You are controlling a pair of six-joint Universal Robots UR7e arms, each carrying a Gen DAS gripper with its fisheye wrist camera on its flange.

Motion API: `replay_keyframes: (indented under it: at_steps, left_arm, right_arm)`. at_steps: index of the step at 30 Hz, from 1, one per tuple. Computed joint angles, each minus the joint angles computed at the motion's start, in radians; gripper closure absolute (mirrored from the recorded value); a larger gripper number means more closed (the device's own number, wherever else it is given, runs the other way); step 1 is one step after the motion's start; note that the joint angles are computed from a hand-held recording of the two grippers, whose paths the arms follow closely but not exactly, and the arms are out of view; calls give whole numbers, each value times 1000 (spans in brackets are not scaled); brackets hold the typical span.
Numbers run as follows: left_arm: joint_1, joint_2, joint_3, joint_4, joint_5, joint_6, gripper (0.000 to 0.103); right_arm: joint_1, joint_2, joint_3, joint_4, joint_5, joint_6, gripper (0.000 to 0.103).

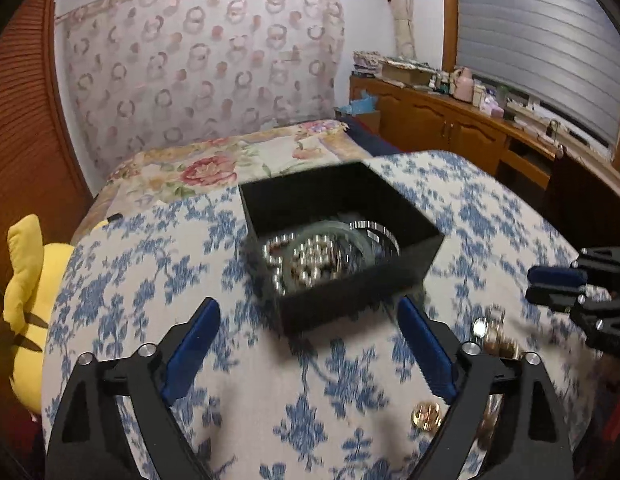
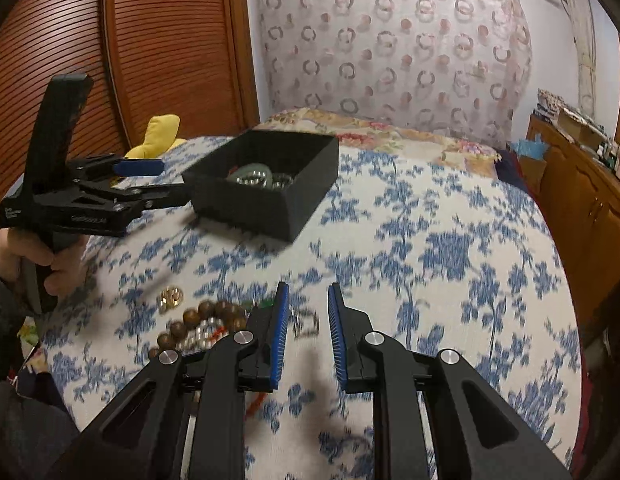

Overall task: Organize jewelry
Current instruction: 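Open both tools over the box and withdraw them, then close the left tool on the gold ring pendant beside the bead pile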

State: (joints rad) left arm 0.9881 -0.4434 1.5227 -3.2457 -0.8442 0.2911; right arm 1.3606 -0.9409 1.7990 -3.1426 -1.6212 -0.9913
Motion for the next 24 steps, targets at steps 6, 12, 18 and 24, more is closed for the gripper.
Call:
replay_keyframes:
  at_steps: [6, 12, 18, 24]
  left_arm:
    - [12, -14, 41, 63, -16, -25, 11]
    - [18, -8, 24, 163, -11, -44, 10]
    - [18, 0, 5, 227, 4, -55, 9]
    - [18, -2, 3, 241, 6, -59, 9]
  right_arm:
    - [0, 10, -17, 54, -54, -2, 78]
    - [15, 46, -56, 81, -111, -8, 78]
    - [29, 65, -82, 112, -143, -37, 78]
    - [40, 80, -119, 142, -166, -37, 80]
